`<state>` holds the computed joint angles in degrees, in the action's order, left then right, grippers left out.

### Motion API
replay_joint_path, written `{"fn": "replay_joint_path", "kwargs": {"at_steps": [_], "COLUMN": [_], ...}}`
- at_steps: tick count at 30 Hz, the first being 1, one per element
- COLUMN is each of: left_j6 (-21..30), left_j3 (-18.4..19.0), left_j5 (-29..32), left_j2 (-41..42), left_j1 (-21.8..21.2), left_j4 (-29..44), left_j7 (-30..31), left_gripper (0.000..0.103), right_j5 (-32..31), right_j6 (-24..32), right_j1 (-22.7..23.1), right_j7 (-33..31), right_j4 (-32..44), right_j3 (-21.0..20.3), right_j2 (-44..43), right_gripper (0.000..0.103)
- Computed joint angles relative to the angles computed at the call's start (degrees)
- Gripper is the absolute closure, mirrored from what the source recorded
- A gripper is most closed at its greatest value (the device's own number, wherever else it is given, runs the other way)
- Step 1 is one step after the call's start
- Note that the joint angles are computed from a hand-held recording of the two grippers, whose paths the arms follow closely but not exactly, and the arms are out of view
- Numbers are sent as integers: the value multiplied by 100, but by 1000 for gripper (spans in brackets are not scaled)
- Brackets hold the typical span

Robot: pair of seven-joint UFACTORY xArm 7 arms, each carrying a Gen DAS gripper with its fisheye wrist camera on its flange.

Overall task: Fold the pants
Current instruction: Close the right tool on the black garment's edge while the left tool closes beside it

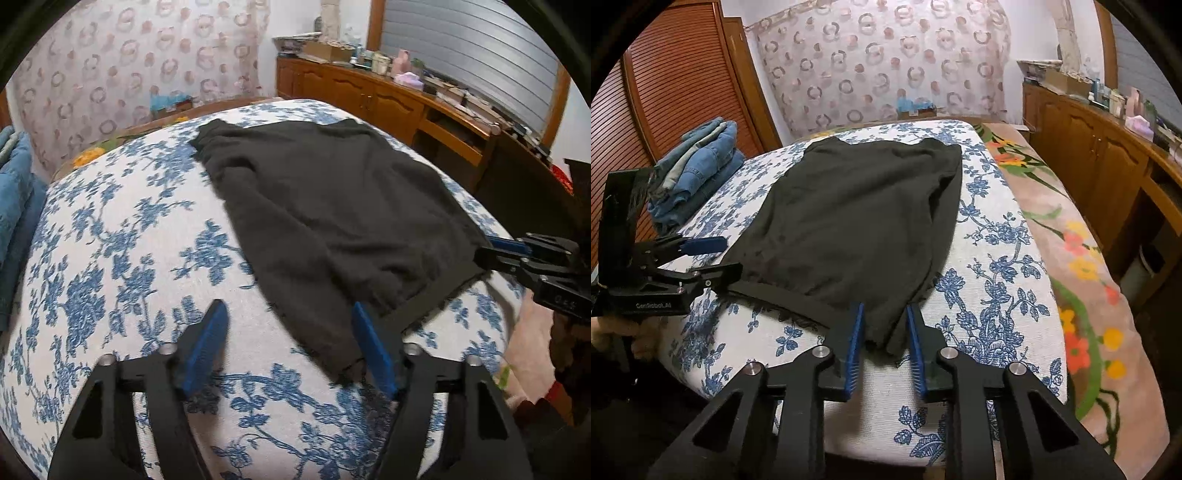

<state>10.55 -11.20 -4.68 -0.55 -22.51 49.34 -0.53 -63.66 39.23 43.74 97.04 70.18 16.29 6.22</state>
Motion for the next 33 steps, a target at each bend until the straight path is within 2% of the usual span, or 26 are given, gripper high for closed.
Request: {"fn": "replay_joint_path", "kwargs": {"at_steps": [5,7,15,18,20,24,27,33], "left_j6": [58,74,76,41,41,88,125,254], "left_j3": [-11,-18,-14,-37,-36,-16,11,32], "left_j5": [-880,-958,-1244,-695,-589,-964,-1615,-1773], "left_j2": [-58,-62,-66,-54,-61,-118,-159,-278], "left_j1": [-95,-114,-154,-119,-116,-157,-240,-272], "left_j4": [-4,2,6,-12,-22,-48,-61,-126], "left_j7": [738,805,1045,637,556,812,1328,1349], "left_gripper": [52,54,54,53,53,54,62,63], "right_j5": [-73,-133,-663,-655,-560,-391,-351,-273], "right_j6": [-29,-28,192,375,357,185,185,288], "right_j1": [26,49,125,152,147,112,119,162], "right_j7": [87,133,517,423,355,317,251,70], "right_j4": [22,44,-77,-14,22,-25,6,103], "right_j3": [0,-4,91,154,142,80,56,39], "right_j2": [33,55,-132,-67,-6,30,42,107], "right_gripper": [86,91,94,94,94,94,94,94]}}
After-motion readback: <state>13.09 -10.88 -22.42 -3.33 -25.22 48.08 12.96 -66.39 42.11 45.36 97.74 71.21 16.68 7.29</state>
